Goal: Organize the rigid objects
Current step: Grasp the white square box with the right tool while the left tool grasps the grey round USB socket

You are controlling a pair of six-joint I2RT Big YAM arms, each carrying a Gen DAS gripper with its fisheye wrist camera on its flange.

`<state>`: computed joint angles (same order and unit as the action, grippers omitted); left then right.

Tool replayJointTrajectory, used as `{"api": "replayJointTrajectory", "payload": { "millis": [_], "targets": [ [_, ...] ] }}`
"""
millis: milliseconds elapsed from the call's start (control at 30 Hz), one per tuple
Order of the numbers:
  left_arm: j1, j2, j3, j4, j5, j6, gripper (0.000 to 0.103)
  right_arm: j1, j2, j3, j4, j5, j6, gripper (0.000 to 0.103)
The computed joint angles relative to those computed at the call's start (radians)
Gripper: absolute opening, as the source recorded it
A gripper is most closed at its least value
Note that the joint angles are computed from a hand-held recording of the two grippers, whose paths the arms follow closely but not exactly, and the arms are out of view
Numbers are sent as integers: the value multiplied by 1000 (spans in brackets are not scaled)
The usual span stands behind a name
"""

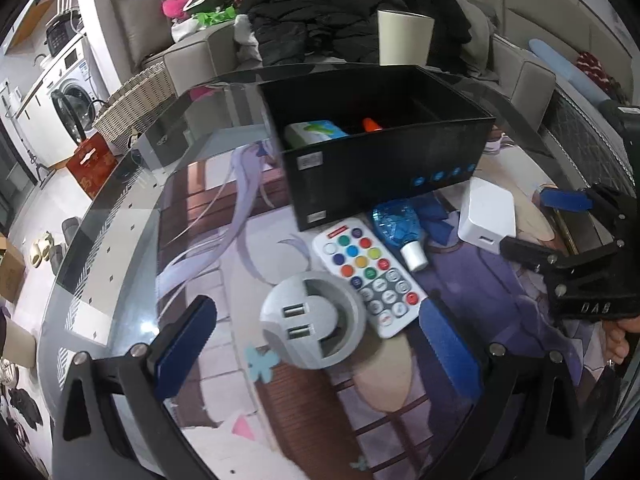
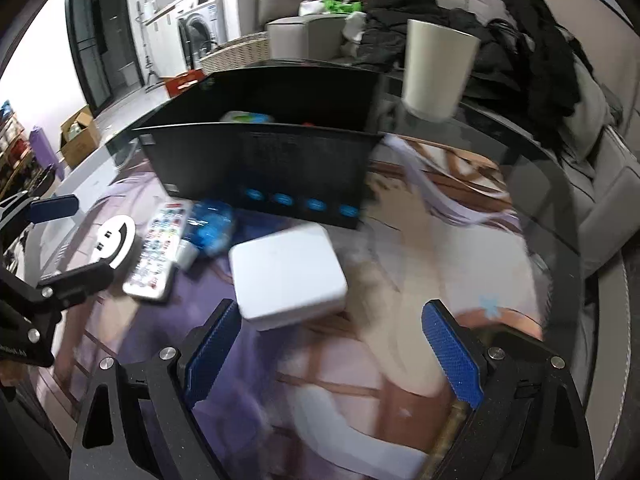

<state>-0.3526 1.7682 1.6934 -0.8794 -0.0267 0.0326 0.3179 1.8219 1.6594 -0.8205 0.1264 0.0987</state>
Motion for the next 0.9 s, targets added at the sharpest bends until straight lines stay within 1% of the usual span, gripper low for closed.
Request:
{"api": "replayJointTrajectory", "payload": {
  "millis": [133,200,233,333,433,533,667,733,767,833,867,900],
  "targets": [
    [-13,13,15,-3,-6,3,102,-35,-16,-18,-6,26,26,93],
    [-17,19,22,-6,-8,6,102,-46,-24,-27,0,36,46,90],
    [-18,22,25,-7,-10,7,102,-50,-29,-32,10,17,58,88],
    [-15,26,29,-12,-13,4,102,-44,-26,-18,10,-13,65,87],
    [-8,25,25,-15,-12,4,102,-30,-9,14,13,-30,68,87],
    [2,22,19,-17,-7,-1,102,-17,32,70,-14,-41,83,87],
    [11,12,3,-13,2,6,102,-10,71,113,-37,-23,82,87],
    [13,12,2,-16,5,5,102,-11,82,120,-44,-24,73,70],
    [15,12,2,-17,8,4,102,-12,87,125,-54,-35,67,57],
    [15,11,0,-16,8,5,102,-8,81,116,-56,-26,44,52],
    [14,12,0,-16,6,9,102,-8,78,116,-64,-31,39,48],
    [13,12,1,-18,4,8,102,-8,72,110,-69,-44,43,47]
  ]
}}
